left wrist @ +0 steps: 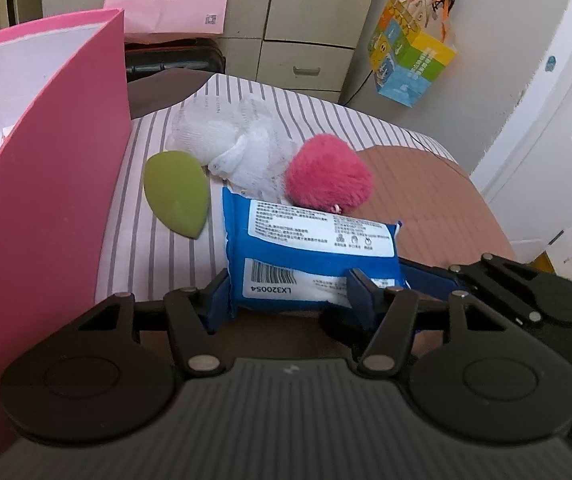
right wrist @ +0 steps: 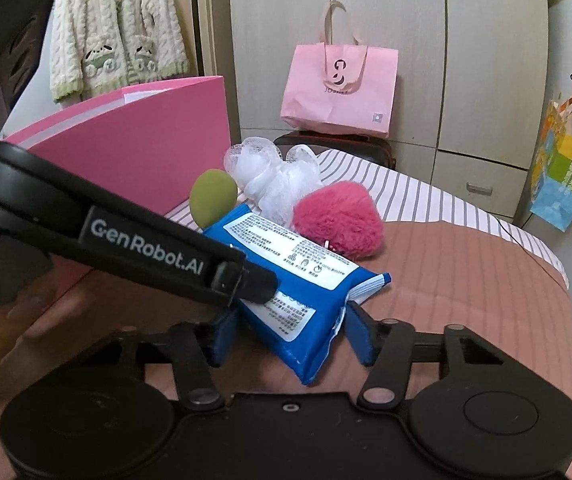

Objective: Organize soft objects
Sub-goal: 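Grasp the blue wet-wipes pack with the left tool, then lift the blue wipes pack and carry it over the shoebox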

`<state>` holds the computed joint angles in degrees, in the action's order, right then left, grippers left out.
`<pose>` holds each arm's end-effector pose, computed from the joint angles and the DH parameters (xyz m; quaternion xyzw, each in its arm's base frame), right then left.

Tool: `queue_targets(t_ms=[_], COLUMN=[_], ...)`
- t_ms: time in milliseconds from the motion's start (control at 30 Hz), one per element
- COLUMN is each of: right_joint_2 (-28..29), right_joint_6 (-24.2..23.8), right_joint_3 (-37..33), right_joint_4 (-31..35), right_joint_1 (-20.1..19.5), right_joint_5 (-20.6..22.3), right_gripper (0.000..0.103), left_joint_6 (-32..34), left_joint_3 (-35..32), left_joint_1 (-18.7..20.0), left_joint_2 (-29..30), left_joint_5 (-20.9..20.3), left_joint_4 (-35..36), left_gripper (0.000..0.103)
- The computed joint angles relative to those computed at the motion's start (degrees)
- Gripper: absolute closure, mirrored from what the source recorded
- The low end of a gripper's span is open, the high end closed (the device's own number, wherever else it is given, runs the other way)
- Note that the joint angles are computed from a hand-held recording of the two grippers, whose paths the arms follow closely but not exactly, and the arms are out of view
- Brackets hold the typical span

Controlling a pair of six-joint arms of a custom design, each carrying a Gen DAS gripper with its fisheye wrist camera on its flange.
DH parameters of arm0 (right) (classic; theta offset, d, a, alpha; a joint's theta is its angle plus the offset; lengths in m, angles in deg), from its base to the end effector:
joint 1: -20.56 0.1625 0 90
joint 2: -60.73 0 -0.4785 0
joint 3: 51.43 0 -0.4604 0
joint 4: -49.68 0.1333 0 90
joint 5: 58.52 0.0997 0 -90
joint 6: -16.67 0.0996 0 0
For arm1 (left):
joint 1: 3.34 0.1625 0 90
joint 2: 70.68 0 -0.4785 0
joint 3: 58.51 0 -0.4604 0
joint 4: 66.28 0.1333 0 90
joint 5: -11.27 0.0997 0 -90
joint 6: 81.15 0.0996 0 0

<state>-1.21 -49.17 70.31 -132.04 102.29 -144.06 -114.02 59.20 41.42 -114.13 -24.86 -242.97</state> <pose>0.0542 -0.6079 0.1553 0.4720 -0.8369 0.2418 0.1357 -0.2629 -0.5618 0.0125 0.0467 0.8864 -0.3587 0.2889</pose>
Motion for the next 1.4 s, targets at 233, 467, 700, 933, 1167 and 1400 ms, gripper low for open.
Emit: queue_targets(t_ms=[233,467,700,933,1167,1400], right_joint_2=[-0.60,-1.37,-3.36,-7.19,-12.80,-17.89], right_joint_6=[0.96,0.05,1.54,-0.71,-3.05,-3.94], right_joint_3=[0.97,3.38,5.67,9.38,13.83,18.01], right_joint_4=[-0.85,-3.44,-3.17,-4.34,-3.31,-2.20], right_joint_1=[-0.52,-0.59,-1.00,-1.36,-1.46,-0.59], right_joint_5=[1.16,0.73,1.62,2.88,3.44,1.67], right_gripper=[0.047,0.043,0.042,0.043,0.043,0.043], left_joint_6=[-0.57,-5.37,-7.41,-8.22,-9.05,-13.48], left_joint_3=[1.12,2.17,4.51,7.43,11.81,15.97], left_joint_1=[-1.02,-3.25,-5.39,-8.72,-12.08,-15.68], left_joint_2=[-0.63,-1.34,-3.24,-5.24,-9.08,-12.87], left_joint_5=[-0.70,1.37,1.28,1.06,-1.37,-2.80], left_joint_4=[0.31,5.82,7.59,7.24,6.99,8.82], left_gripper=[0.042,0.041,0.041,0.041,0.041,0.042])
